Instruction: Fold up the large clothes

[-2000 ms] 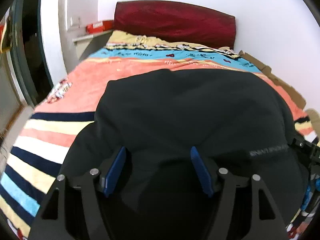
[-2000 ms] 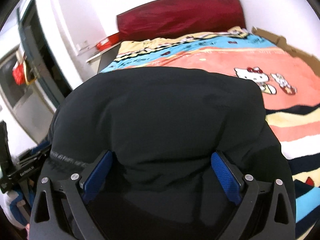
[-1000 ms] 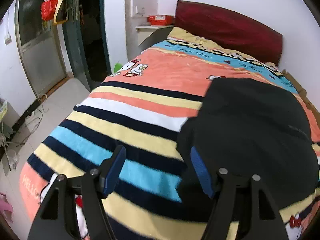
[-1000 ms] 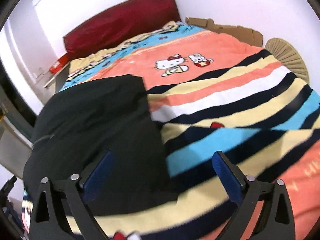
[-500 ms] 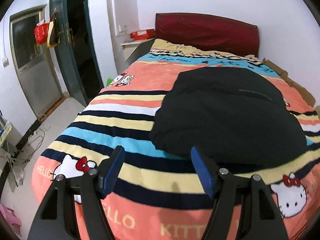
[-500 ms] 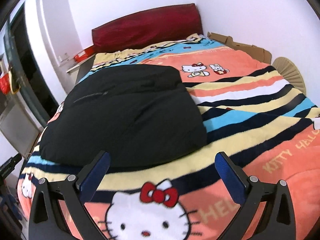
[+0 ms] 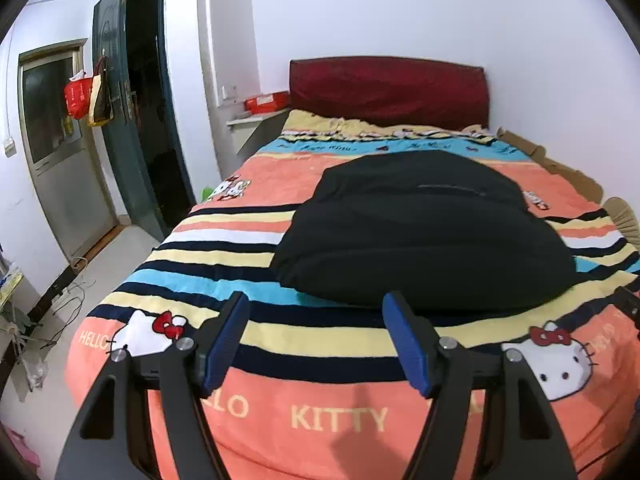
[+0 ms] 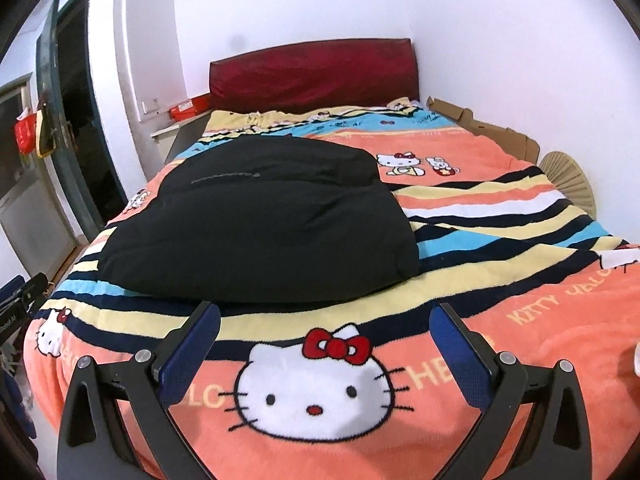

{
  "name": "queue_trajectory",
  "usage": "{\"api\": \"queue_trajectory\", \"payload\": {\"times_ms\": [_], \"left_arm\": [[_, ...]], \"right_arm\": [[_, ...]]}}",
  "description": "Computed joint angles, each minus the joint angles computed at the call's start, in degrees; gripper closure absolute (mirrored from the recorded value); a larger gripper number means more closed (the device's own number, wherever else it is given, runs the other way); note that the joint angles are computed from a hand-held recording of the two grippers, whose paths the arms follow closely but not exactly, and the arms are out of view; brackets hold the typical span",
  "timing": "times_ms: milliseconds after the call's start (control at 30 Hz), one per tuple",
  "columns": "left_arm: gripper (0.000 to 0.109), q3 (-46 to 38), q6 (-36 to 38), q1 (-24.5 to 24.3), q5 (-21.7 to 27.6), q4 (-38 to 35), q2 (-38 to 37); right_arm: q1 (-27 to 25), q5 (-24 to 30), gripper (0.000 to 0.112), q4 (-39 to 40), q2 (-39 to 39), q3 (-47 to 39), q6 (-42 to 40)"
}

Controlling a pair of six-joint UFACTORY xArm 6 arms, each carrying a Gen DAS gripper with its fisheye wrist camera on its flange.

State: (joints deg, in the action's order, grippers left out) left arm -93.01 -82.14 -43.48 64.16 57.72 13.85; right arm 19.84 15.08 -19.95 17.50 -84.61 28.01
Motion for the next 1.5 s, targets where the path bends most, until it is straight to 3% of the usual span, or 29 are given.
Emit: {"api": "queue_trajectory", "payload": {"times_ms": [433, 767, 1267, 1500], "left_arm": [[0.041, -4.75, 0.44, -5.72, 7.43, 3.98, 2.48], [0.041, -8.18, 1.48, -7.35, 11.53, 4.23, 5.22], [0.041, -10.53, 2.48, -6.01, 8.77, 2.98, 8.49], [0.041, -10.9, 3.1, -5.59, 6.81, 2.93, 9.18]], "right_arm": [[-0.2, -2.64, 0.01, -12.58, -5.76, 6.37, 10.66], [-1.12, -2.83, 0.01, -21.22, -7.97, 8.49, 19.32], [-1.47, -3.59, 0.01, -26.97, -6.13, 6.89, 21.8], [-1.38, -4.17, 0.01, -26.15, -5.1, 6.23, 19.91]]}}
